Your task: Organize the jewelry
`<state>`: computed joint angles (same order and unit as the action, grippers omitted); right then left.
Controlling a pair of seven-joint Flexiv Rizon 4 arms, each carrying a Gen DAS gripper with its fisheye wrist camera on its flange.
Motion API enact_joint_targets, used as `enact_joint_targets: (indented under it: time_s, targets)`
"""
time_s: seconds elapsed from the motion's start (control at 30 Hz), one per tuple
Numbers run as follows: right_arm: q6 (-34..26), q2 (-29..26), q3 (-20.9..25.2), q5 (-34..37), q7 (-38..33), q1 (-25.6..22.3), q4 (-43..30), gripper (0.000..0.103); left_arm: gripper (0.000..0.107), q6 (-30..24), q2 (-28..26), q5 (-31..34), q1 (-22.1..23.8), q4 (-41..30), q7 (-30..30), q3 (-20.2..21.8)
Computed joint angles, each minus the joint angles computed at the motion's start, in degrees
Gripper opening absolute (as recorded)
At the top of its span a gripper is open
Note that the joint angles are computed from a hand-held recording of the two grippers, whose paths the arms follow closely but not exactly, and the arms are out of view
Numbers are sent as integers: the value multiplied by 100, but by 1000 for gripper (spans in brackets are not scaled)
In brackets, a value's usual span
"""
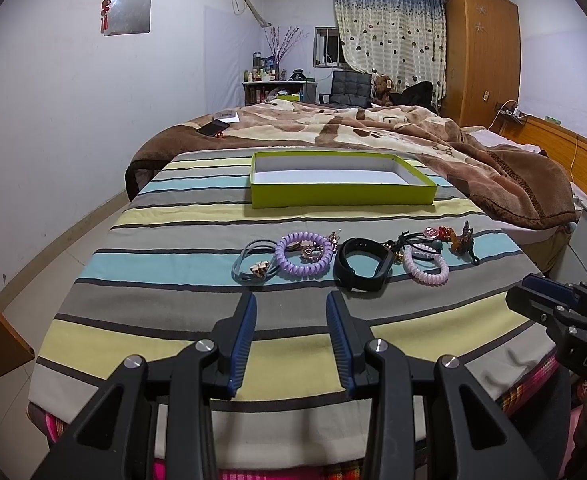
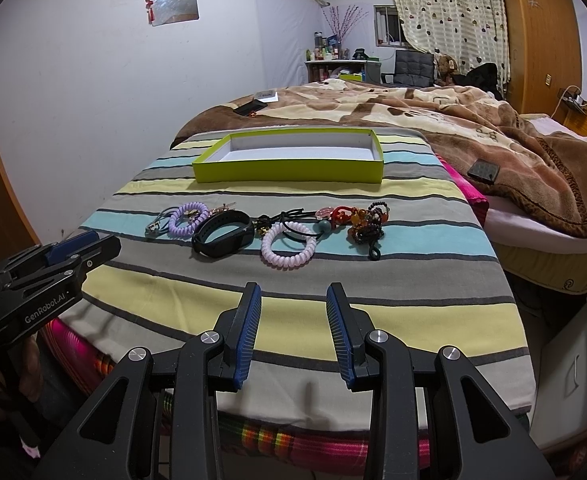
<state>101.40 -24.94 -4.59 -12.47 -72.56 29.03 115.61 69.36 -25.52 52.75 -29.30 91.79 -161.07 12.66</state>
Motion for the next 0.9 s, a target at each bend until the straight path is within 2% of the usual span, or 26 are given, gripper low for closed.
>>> enact_joint_targets:
  time_s: [0.9]
  targets:
    - [-12,-18,29,2,0,-22,-20,35,38,55,-16,-31,18,14,9,-1]
